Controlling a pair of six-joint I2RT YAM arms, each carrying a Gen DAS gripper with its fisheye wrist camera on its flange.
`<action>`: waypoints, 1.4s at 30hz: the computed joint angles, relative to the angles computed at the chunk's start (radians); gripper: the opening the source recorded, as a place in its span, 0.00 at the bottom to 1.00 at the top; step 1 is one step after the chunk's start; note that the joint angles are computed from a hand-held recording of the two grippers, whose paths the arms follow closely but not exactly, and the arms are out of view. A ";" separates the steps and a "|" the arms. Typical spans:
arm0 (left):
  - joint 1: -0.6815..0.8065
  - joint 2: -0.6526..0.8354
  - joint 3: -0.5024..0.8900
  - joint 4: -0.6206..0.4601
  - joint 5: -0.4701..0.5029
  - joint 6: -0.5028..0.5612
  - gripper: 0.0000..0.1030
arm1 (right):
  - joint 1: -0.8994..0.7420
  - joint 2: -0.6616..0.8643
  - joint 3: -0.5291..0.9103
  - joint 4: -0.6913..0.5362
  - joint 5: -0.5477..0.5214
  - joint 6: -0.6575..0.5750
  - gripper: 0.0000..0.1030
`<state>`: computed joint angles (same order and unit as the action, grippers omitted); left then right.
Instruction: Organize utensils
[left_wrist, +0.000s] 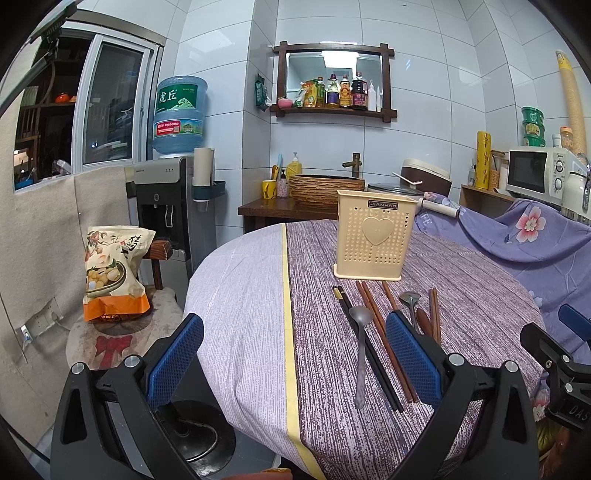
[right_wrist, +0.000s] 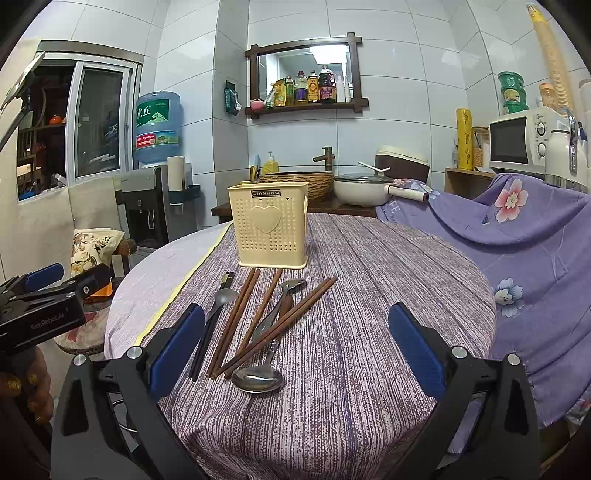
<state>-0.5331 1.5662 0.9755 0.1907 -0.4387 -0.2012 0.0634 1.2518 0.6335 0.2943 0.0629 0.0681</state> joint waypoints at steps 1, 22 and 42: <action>0.000 0.000 -0.001 0.002 -0.001 0.001 0.94 | -0.002 0.001 0.001 -0.001 -0.002 -0.001 0.95; 0.000 0.004 0.000 0.005 0.000 0.002 0.94 | 0.010 0.016 -0.004 0.019 0.009 0.003 0.95; 0.093 0.161 0.161 -0.190 0.141 0.006 0.94 | -0.087 0.229 0.167 -0.124 -0.038 0.035 0.95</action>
